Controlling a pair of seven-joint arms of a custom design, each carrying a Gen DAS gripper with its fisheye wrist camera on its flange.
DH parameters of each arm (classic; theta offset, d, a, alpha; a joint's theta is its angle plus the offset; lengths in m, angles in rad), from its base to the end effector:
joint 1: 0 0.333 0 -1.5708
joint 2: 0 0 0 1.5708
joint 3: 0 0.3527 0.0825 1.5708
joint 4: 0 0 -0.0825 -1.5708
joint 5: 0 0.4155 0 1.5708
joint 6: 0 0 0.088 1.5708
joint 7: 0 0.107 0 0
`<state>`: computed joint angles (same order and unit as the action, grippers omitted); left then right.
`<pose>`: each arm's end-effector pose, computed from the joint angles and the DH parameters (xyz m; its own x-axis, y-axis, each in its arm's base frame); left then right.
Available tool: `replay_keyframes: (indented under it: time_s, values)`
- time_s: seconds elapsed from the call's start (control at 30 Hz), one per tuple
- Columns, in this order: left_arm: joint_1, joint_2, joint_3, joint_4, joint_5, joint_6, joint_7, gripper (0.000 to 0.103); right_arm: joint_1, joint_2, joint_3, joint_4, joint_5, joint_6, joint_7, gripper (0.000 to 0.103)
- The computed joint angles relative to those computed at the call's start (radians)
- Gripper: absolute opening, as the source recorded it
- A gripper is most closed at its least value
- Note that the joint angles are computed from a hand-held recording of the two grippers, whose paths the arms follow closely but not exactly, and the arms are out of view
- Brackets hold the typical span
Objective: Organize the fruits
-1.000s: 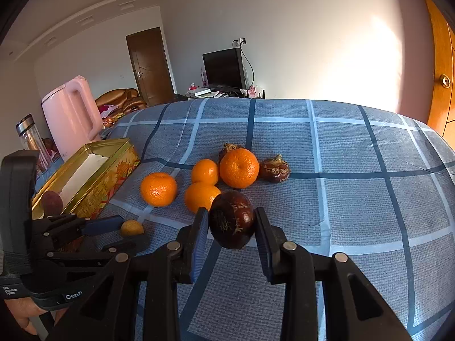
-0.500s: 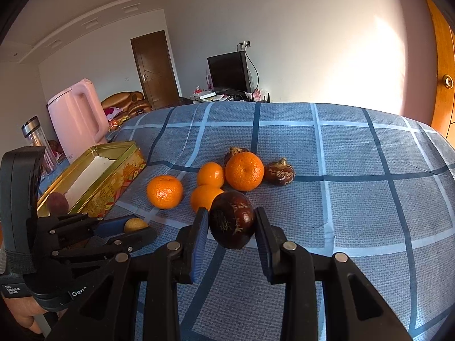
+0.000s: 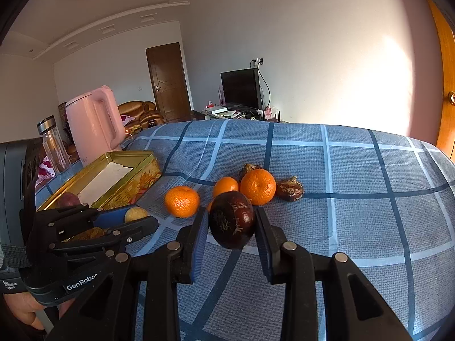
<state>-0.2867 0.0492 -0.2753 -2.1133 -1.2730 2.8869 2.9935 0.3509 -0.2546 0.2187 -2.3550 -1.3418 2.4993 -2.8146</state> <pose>0.5420 -0.2733 0.4623 -0.7513 -0.6590 0.0352 -0.4148 0.4300 -0.8019 0.4256 0.2856 0.4842 -0.2636 -0.9603 -0.0911 -0.4563 0.2073 -0.8653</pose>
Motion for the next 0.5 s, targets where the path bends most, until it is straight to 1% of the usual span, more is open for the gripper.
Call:
replay_keyframes:
  time_s: [0.13, 0.27, 0.5]
  values:
    - [-0.004, -0.015, -0.001, -0.005, -0.115, 0.008, 0.12, 0.03, 0.006, -0.004, 0.013, 0.001, -0.03, -0.026, 0.007, 0.034]
    - [-0.005, -0.026, 0.004, -0.004, -0.214, 0.004, 0.211, 0.03, 0.017, -0.008, 0.025, 0.001, -0.057, -0.06, 0.014, 0.034]
    - [-0.002, -0.045, 0.019, -0.008, -0.354, -0.005, 0.333, 0.03, 0.036, -0.012, 0.036, 0.003, -0.096, -0.114, 0.024, 0.034]
